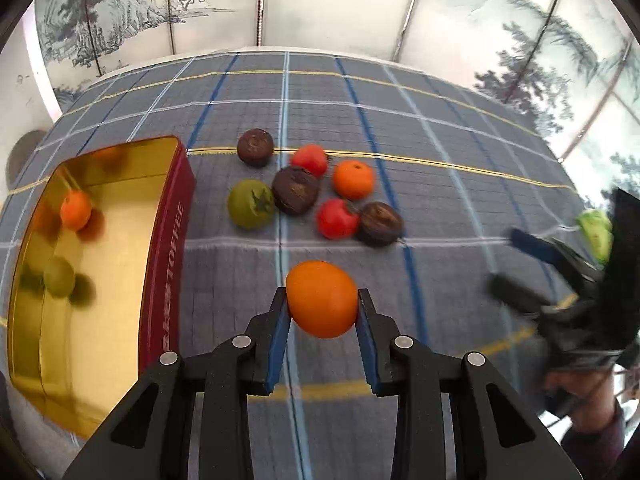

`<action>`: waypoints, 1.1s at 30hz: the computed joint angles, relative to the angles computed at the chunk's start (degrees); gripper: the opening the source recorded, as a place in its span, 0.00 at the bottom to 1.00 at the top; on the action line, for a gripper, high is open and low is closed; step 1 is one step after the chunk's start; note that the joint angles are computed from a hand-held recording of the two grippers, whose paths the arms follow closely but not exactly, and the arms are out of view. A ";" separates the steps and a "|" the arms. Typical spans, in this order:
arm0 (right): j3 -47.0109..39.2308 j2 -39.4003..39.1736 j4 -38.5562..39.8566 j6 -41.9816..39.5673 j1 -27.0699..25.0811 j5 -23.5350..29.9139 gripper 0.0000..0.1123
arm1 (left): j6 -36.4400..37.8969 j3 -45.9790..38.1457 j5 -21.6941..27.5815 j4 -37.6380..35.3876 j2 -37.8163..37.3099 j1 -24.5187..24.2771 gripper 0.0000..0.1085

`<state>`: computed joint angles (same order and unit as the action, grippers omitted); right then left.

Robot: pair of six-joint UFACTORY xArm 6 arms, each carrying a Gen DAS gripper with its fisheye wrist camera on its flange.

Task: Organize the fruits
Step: 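Release the mandarin into the tin with the left gripper while the right gripper grasps a dark brown fruit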

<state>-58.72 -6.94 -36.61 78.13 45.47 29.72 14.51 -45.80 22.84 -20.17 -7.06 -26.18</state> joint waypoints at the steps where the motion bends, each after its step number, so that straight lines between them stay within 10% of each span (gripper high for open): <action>1: -2.41 2.66 3.12 -5.49 -0.01 -2.55 0.81 | 0.27 0.59 0.54 -0.16 -1.14 0.01 0.31; 13: -23.63 22.07 24.01 -40.43 -1.51 1.67 0.57 | 1.75 5.14 3.44 -1.73 -10.87 3.16 0.31; 17: -27.02 24.99 27.82 -45.54 -1.80 3.32 0.33 | 1.71 5.64 3.92 -1.98 -11.92 4.55 0.31; 33: -3.89 4.72 7.05 -8.38 -3.43 3.38 0.33 | -0.84 8.11 -1.25 7.49 -10.74 18.86 0.31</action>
